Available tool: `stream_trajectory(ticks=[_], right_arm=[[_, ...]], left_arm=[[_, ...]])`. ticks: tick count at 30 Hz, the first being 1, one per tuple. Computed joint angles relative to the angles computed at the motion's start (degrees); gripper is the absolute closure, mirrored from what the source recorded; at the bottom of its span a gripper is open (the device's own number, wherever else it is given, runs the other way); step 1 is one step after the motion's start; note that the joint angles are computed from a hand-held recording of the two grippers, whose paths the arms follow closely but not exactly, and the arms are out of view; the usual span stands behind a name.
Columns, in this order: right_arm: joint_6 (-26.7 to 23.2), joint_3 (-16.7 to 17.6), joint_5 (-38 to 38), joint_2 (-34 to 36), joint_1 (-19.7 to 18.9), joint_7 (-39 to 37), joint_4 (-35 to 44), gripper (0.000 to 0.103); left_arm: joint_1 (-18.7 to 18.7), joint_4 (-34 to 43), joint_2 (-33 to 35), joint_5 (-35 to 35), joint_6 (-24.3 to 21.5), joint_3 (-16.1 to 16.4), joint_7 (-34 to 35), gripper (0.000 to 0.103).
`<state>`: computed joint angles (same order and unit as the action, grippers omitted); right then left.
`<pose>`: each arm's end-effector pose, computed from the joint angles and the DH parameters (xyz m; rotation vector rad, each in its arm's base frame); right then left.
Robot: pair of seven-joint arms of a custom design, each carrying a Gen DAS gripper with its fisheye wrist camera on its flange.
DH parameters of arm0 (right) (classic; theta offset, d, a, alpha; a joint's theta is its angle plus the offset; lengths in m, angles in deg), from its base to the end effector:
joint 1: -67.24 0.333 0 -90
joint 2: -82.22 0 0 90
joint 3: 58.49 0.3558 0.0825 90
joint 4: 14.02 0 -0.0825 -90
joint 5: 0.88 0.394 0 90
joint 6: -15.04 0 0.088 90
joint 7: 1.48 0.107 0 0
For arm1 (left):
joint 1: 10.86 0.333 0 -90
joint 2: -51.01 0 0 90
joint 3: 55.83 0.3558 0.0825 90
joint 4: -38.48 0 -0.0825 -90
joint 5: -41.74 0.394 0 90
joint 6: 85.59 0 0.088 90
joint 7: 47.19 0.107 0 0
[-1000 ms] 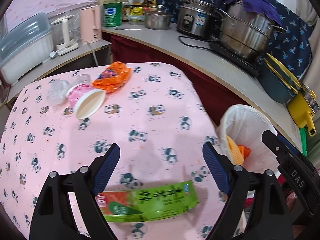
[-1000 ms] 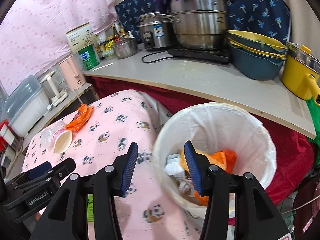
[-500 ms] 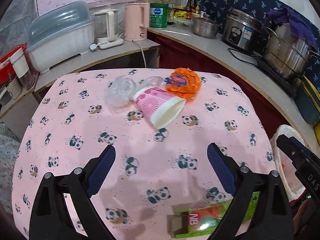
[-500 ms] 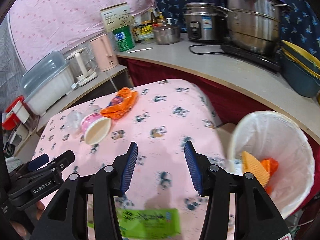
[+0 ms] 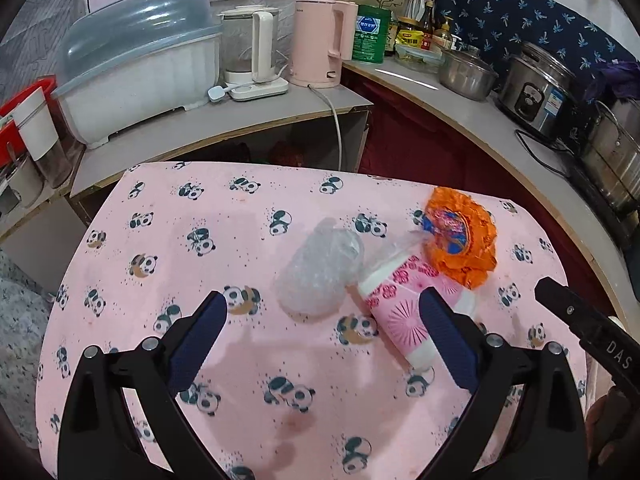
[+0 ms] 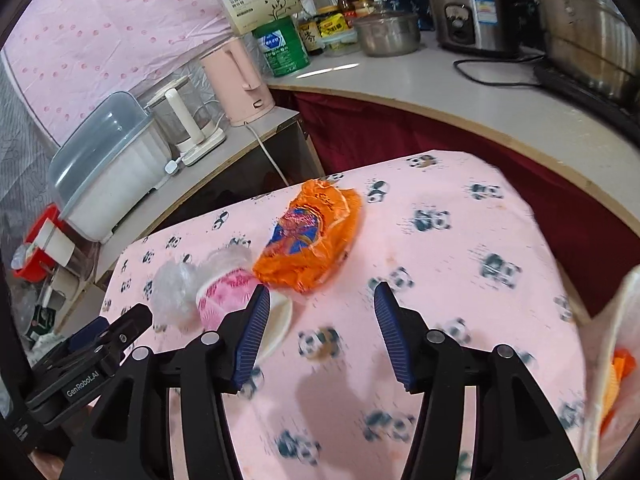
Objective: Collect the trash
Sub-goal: 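Grasp the clear plastic wrap with the left tool while the right tool grasps the orange snack bag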
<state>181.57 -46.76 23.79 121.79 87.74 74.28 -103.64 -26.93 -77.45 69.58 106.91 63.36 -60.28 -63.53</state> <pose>0.6904 0.3619 0.3384 -1.9771 1.4077 -0.1203 0.5884 -0.2370 0.3377 -2.2208 1.2114 -0.5588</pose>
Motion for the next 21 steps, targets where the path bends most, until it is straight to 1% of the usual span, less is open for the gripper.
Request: stream_trajectory(ticks=[5,8,10,11,12,13,14,15,16,17,18,19,20,21], right_arm=[[-6.68,-4.77,-3.91,8.12,4.50,6.68,12.94,0.049],[-11.34,-5.82,-5.80,13.11,5.38,10.26,20.87,0.049],[-13.74,-7.19,-7.60,15.87,6.33,12.76,25.22,0.049],[-14.78,-7.72,-8.44,17.07,6.63,13.92,27.06,0.049],[-15.56,-7.62,-8.85,17.94,6.52,14.56,28.37,0.049],[-16.27,-7.33,-9.06,18.74,6.32,15.04,29.52,0.049],[-16.67,-7.05,-9.21,19.09,6.13,15.30,29.93,0.049],[-17.20,-6.87,-9.40,19.52,6.01,15.52,30.49,0.051],[-17.14,-6.58,-9.49,19.58,5.85,15.40,30.33,0.054],[-16.98,-6.40,-9.63,19.54,5.79,15.22,30.03,0.062],[-16.56,-6.41,-9.87,19.26,5.86,15.01,29.36,0.073],[-16.43,-6.23,-9.96,18.96,5.74,14.66,28.80,0.081],[-16.40,-5.70,-9.77,18.65,5.37,14.03,28.23,0.084],[-15.50,-5.44,-9.52,17.83,5.15,13.60,26.77,0.085]], left_arm=[[2.49,3.10,3.87,-2.32,4.23,1.25,3.71,0.011],[2.54,4.87,6.12,-3.80,6.13,2.24,6.00,0.012],[2.36,5.52,7.16,-4.50,7.70,2.95,6.85,0.017],[2.51,5.85,7.74,-5.41,8.54,3.04,7.84,0.023],[2.74,6.11,8.27,-6.55,9.47,3.03,9.08,0.031],[2.87,6.27,8.73,-7.70,10.36,3.11,10.19,0.035],[2.82,6.45,9.11,-8.74,10.99,3.33,11.08,0.043],[2.58,6.55,9.37,-9.59,11.46,3.64,11.70,0.048],[2.08,6.61,9.58,-10.05,11.75,4.17,11.88,0.051],[1.61,6.57,9.70,-10.30,12.21,4.60,12.09,0.056],[1.07,6.53,9.68,-10.46,12.27,5.06,12.24,0.061],[0.39,6.40,9.54,-10.16,12.42,5.64,12.00,0.064],[-0.20,6.33,9.35,-9.87,12.26,6.10,11.83,0.070],[-0.93,6.22,9.05,-9.34,11.81,6.57,11.31,0.072]])
